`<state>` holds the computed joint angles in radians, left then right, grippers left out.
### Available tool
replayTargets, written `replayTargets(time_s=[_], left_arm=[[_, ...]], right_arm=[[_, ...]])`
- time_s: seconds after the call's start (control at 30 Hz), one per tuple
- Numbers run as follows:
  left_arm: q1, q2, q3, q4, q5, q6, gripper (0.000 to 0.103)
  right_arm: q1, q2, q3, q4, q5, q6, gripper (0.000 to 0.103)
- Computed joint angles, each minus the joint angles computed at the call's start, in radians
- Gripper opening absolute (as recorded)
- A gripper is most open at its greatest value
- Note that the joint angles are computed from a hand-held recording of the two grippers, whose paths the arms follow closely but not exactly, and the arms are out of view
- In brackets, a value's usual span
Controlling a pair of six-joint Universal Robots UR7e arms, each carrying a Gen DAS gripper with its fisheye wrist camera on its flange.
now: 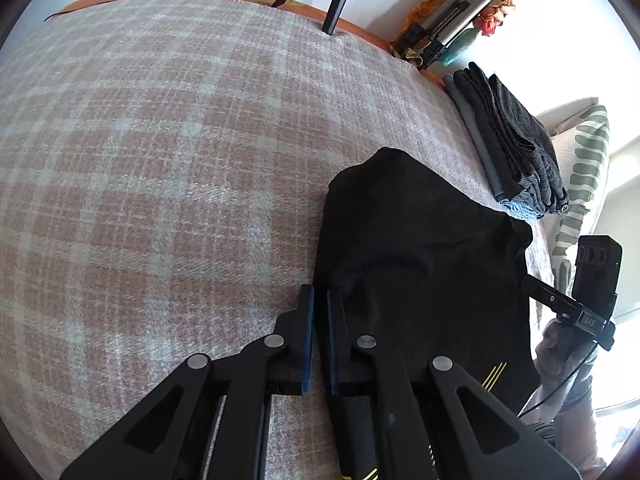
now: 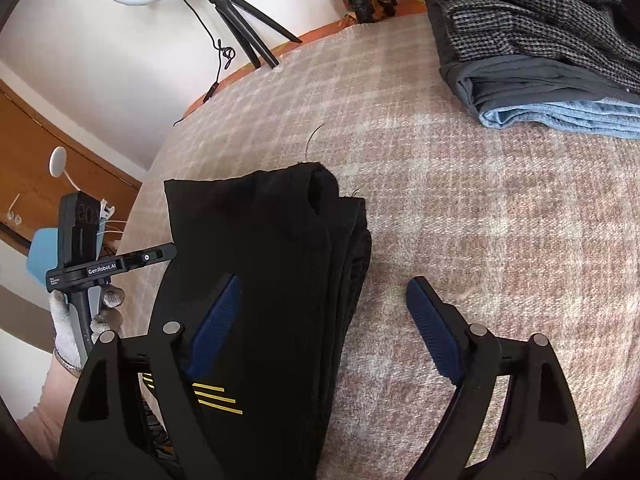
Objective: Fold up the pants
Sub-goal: 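Grasp the folded pants bundle with both tools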
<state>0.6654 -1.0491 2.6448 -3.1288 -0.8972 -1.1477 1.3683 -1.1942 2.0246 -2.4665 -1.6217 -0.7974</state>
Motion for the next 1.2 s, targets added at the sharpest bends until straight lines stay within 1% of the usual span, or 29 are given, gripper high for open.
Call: replayTargets(time_s=[0.03, 0.1, 0.13, 0.23, 0.3, 0.37, 0.47, 0.53, 0.57, 0.6, 0.63, 0.67, 0.7, 0.73, 0.77, 0.8, 0.83, 0.87, 1.0, 1.07, 1.1, 1.17, 1.2], left_arm=[[0.002, 0.000, -0.001, -0.001, -0.001, 0.006, 0.004], [0.016, 0.003, 0.005, -0.041, -0.013, 0.025, 0.004], [0.024, 0.007, 0.008, -0.068, -0.021, 0.042, 0.004], [0.051, 0.015, 0.030, -0.172, -0.058, 0.087, 0.004], [0.063, 0.036, 0.049, -0.260, -0.078, 0.115, 0.004], [0.065, 0.065, 0.059, -0.332, -0.080, 0.147, 0.004], [0.077, 0.104, 0.062, -0.422, -0.089, 0.189, 0.006], [0.102, 0.121, 0.062, -0.498, -0.128, 0.228, 0.016], [0.120, 0.122, 0.060, -0.532, -0.167, 0.261, 0.029], [0.132, 0.119, 0.056, -0.544, -0.197, 0.286, 0.039], [0.128, 0.111, 0.049, -0.519, -0.200, 0.297, 0.041], [0.112, 0.099, 0.040, -0.466, -0.181, 0.305, 0.043], [0.086, 0.085, 0.027, -0.388, -0.149, 0.315, 0.043], [0.057, 0.068, 0.009, -0.284, -0.112, 0.328, 0.043], [0.038, 0.061, -0.004, -0.218, -0.086, 0.331, 0.045], [0.024, 0.065, -0.010, -0.193, -0.068, 0.324, 0.051], [0.018, 0.077, -0.010, -0.208, -0.064, 0.326, 0.056], [0.015, 0.089, -0.011, -0.229, -0.067, 0.337, 0.063], [0.007, 0.083, 0.001, -0.231, -0.047, 0.325, 0.064], [-0.006, 0.063, 0.017, -0.190, 0.013, 0.272, 0.064], [0.003, 0.061, 0.024, -0.216, 0.008, 0.272, 0.064], [0.033, 0.076, 0.043, -0.338, -0.026, 0.297, 0.064], [0.044, 0.082, 0.045, -0.373, -0.036, 0.303, 0.064]], right_arm=[[0.004, 0.002, 0.005, -0.009, -0.003, -0.006, 0.087], [0.011, 0.010, 0.006, -0.005, 0.000, -0.010, 0.080], [0.014, 0.012, 0.006, -0.005, -0.002, -0.012, 0.075], [0.018, 0.017, -0.002, 0.008, -0.016, -0.025, 0.070], [0.010, 0.017, -0.008, 0.015, -0.009, -0.025, 0.065], [0.002, 0.016, -0.014, 0.022, 0.002, -0.018, 0.059], [-0.004, 0.016, -0.021, 0.039, 0.016, -0.021, 0.058], [-0.008, 0.016, -0.028, 0.055, 0.024, -0.021, 0.058], [-0.011, 0.015, -0.031, 0.065, 0.030, -0.017, 0.059], [-0.014, 0.015, -0.035, 0.074, 0.037, -0.012, 0.060], [-0.013, 0.016, -0.035, 0.074, 0.036, -0.008, 0.061], [-0.010, 0.015, -0.032, 0.071, 0.033, -0.010, 0.063], [-0.008, 0.014, -0.029, 0.067, 0.030, -0.015, 0.063], [-0.005, 0.014, -0.025, 0.057, 0.025, -0.014, 0.063], [-0.002, 0.014, -0.021, 0.048, 0.023, -0.012, 0.064], [0.001, 0.016, -0.019, 0.040, 0.020, -0.014, 0.064], [0.005, 0.017, -0.018, 0.036, 0.015, -0.017, 0.064], [0.007, 0.019, -0.021, 0.038, 0.011, -0.015, 0.064], [0.000, 0.022, -0.035, 0.059, 0.024, -0.001, 0.063], [0.001, 0.025, -0.038, 0.059, 0.022, -0.010, 0.063], [0.002, 0.027, -0.038, 0.056, 0.023, -0.016, 0.063], [0.002, 0.033, -0.041, 0.056, 0.030, -0.021, 0.063], [0.000, 0.036, -0.047, 0.065, 0.041, -0.016, 0.063]])
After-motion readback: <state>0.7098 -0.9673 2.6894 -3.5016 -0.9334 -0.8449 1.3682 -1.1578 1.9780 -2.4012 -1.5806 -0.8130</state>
